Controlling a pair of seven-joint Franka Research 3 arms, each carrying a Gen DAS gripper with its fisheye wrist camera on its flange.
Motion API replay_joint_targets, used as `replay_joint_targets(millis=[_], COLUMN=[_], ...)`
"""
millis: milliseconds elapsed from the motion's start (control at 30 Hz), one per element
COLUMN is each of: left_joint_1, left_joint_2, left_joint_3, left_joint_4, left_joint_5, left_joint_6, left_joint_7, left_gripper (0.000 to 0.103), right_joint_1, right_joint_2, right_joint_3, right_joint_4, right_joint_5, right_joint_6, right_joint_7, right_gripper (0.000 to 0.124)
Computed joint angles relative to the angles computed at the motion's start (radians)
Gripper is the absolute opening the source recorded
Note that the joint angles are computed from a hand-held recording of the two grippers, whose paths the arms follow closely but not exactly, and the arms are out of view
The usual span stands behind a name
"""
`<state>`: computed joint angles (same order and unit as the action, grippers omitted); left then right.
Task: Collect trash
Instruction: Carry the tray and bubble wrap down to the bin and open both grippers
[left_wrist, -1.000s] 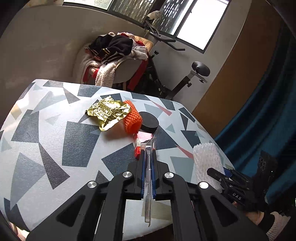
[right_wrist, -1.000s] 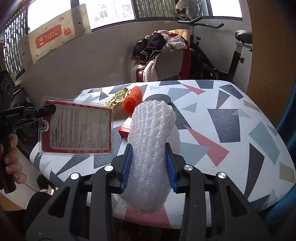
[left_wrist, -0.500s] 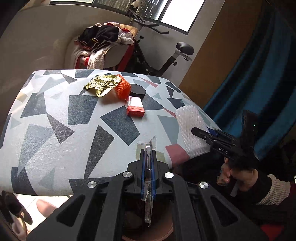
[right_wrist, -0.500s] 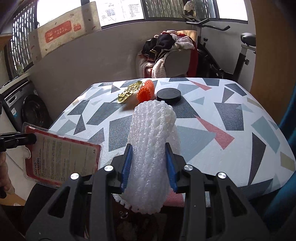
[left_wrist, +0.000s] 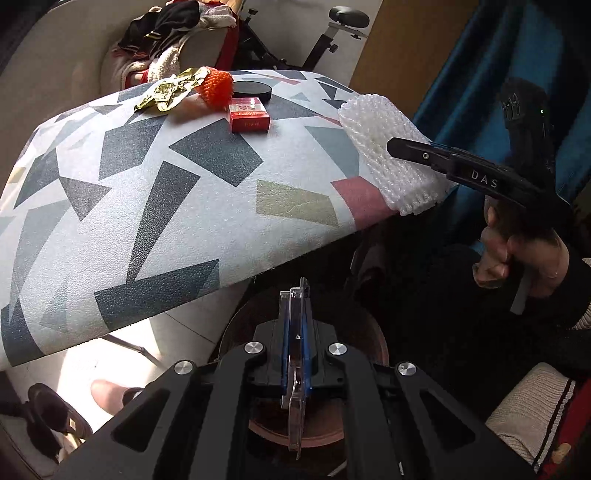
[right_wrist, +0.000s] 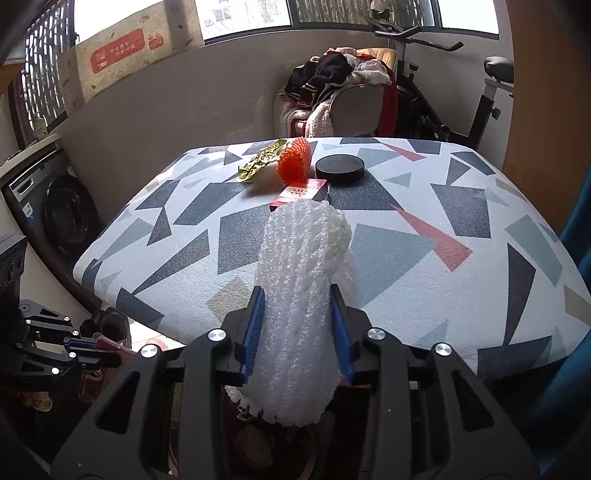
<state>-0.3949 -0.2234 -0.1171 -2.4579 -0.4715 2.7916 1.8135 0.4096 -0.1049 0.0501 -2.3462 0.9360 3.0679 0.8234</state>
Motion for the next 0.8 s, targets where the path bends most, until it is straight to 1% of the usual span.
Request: replay_joint_targets(millis=[67,133,167,200,233,267,300,333,367,433,467,533,600,700,733,800], left_joint_1=[-0.005,-0.001,-0.005,-0.005,-0.005,-0.009,-0.021,-0.023,-0.006,0.046,0.091,0.163,0.264,0.41,0.436,0.46], left_joint_2=[0.031,0.056,0.062,0.061,0.059,0.054,0.05,0.047,0.042,0.026,0.015,-0.006,-0.03,-0.065,-0.075,-0.087], left_joint_3=[0.001,-0.009,-0.012,-0.018,-0.022,-0.027,-0.022,-0.02,-0.033,-0.07,-0.102,-0.151,-0.225,-0.336,-0.354,-0.365], left_joint_4=[0.017,0.027,0.028,0.024,0.017,0.008,0.002,0.0,-0.005,-0.025,-0.033,-0.048,-0.058,-0.065,-0.069,-0.072], left_joint_5=[-0.014,-0.023,-0.044,-0.057,-0.067,-0.078,-0.101,-0.1,-0.056,0.069,0.146,0.249,0.348,0.463,0.485,0.517], left_joint_6=[-0.003,0.013,0.028,0.048,0.077,0.115,0.147,0.166,0.186,0.243,0.269,0.309,0.336,0.35,0.352,0.352], left_joint_7=[0.011,0.026,0.043,0.044,0.042,0.038,0.047,0.039,-0.006,-0.124,-0.198,-0.307,-0.416,-0.543,-0.571,-0.61], left_gripper=[0.006,0.007,0.013,0.032,0.043,0.057,0.061,0.062,0.066,0.072,0.075,0.078,0.082,0.087,0.087,0.09], right_joint_1=[-0.001,-0.003,-0.001,0.005,0.009,0.009,0.008,0.008,0.01,0.018,0.022,0.028,0.032,0.037,0.037,0.034], right_joint_2=[0.0,0.0,-0.001,-0.001,-0.001,0.0,0.002,0.002,0.004,0.004,0.004,0.005,0.008,0.01,0.012,0.014], right_joint_3=[0.0,0.001,0.001,-0.002,-0.003,-0.001,0.004,0.009,0.012,0.02,0.024,0.032,0.037,0.04,0.041,0.045], right_joint_4=[-0.005,-0.011,-0.015,-0.019,-0.022,-0.028,-0.034,-0.041,-0.047,-0.061,-0.067,-0.079,-0.087,-0.095,-0.095,-0.098], right_joint_5=[-0.002,-0.01,-0.004,0.014,0.031,0.035,0.029,0.023,0.021,0.02,0.017,0.004,-0.007,-0.011,-0.013,-0.032], right_joint_6=[-0.003,-0.008,-0.008,-0.01,-0.015,-0.02,-0.025,-0.031,-0.036,-0.041,-0.045,-0.054,-0.065,-0.086,-0.095,-0.107], right_joint_7=[0.003,0.01,0.007,-0.006,-0.017,-0.017,-0.009,-0.002,-0.003,-0.013,-0.017,-0.018,-0.018,-0.022,-0.02,-0.003], right_gripper=[0.037,0.037,0.037,0.037,0.037,0.037,0.037,0.037,0.037,0.037,0.037,0.037,0.037,0.037,0.037,0.038])
